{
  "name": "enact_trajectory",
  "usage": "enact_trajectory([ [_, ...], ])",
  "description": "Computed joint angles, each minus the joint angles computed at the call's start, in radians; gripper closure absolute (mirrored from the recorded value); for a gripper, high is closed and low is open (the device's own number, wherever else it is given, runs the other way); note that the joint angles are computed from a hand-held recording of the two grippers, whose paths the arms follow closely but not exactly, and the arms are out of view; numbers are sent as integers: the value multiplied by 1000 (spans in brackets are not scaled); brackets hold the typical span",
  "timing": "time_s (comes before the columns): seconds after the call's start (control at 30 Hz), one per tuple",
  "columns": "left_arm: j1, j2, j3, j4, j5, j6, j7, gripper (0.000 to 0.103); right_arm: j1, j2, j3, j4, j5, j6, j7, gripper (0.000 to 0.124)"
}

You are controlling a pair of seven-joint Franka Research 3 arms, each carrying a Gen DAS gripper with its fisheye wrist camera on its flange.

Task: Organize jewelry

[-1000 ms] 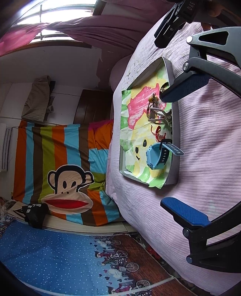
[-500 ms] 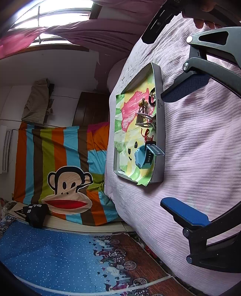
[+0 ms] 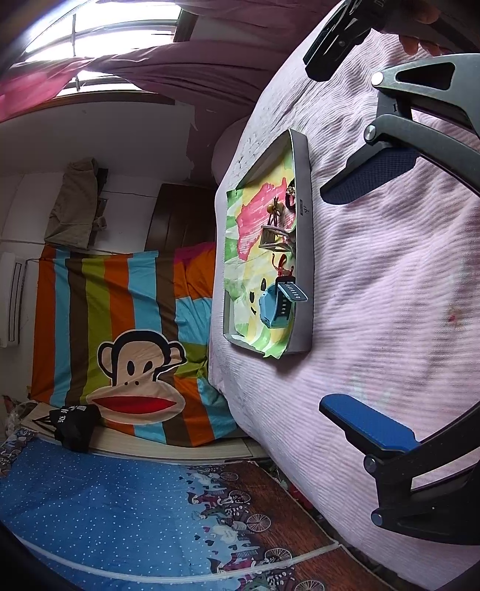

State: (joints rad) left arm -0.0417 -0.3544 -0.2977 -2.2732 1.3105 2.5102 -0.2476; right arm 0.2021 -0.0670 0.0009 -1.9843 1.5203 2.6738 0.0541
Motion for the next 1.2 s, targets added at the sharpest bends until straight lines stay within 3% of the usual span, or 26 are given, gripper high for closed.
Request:
enact_trajectory([
  [0.27,-15,-34,-19,-35,-5,-28,4,0,9,-62,-7,-69,68,21,-99,22],
  [1.2,-50,-61,-48,-85,23,-80,-5,0,24,-118,-16,-178,97,107,-120,22],
])
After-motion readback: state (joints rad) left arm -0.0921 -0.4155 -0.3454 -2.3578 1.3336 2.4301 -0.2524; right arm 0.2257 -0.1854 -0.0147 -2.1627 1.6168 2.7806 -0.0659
